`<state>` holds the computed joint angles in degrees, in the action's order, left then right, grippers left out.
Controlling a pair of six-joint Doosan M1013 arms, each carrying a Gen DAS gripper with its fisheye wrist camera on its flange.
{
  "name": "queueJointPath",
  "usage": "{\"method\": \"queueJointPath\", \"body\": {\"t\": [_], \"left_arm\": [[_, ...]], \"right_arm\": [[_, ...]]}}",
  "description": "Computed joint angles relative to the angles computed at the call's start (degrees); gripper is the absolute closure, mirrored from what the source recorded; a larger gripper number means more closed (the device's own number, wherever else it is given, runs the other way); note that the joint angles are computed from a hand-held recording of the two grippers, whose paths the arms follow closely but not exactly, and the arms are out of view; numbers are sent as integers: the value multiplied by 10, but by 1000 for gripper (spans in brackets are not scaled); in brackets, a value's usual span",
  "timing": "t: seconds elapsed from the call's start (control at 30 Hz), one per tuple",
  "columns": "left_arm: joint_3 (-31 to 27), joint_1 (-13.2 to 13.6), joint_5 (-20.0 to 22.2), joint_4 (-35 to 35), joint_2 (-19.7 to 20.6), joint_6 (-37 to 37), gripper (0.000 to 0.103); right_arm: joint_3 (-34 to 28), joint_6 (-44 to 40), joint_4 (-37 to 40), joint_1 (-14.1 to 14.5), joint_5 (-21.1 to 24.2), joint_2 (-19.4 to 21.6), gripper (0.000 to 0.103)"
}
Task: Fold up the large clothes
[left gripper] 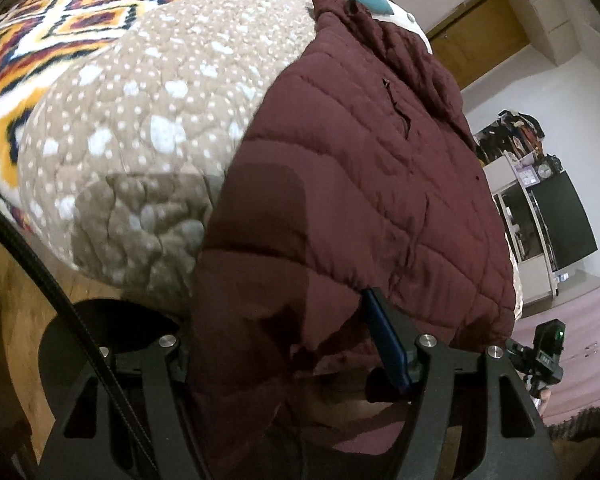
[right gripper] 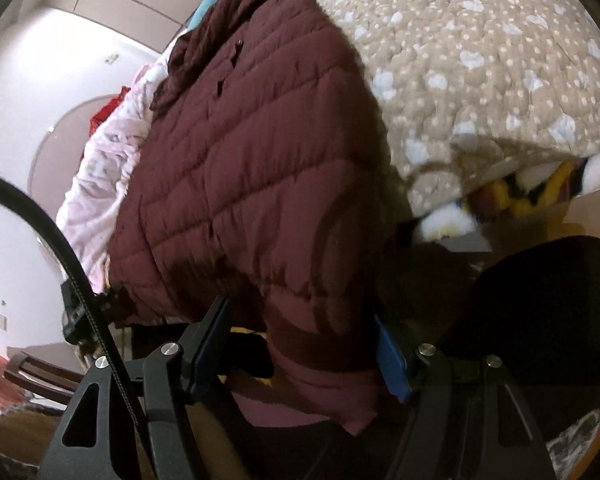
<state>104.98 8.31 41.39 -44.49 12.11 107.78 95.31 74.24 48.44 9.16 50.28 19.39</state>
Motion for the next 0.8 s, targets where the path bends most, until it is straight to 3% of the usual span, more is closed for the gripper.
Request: {"method": "queueJointPath", "body": {"t": [0.13, 0.23, 0.3, 0.33, 0.37, 0.5, 0.6, 0.73, 0.8], "left_arm": [[2, -12, -5, 22, -5, -15, 37], [5, -19, -11, 45, -9, -43, 52], [9, -18, -16, 48, -13, -56, 69], [11, -17, -17, 47, -16, -60, 71], [13, -16, -18, 43, -18, -62, 76], [13, -18, -22, 63, -29, -84, 84], [3, -27, -22, 99, -43, -114, 86], [-16, -26, -20, 77, -66, -87, 87], [-44, -32, -23, 98, -69, -89, 87]], "right_arm": [[-7, 15, -44, 13, -3, -3, 31], [-9, 27, -79, 21, -10, -7, 31], [-13, 38, -102, 28, -13, -7, 31], [-15, 41, -112, 31, -14, -7, 32], [-19, 51, -130, 36, -15, -6, 35], [-28, 72, -171, 43, -12, -8, 66], [-33, 43, -134, 36, -2, -17, 75], [-42, -52, -7, 10, -3, -43, 77], [-57, -86, 42, -2, -9, -47, 77]]}}
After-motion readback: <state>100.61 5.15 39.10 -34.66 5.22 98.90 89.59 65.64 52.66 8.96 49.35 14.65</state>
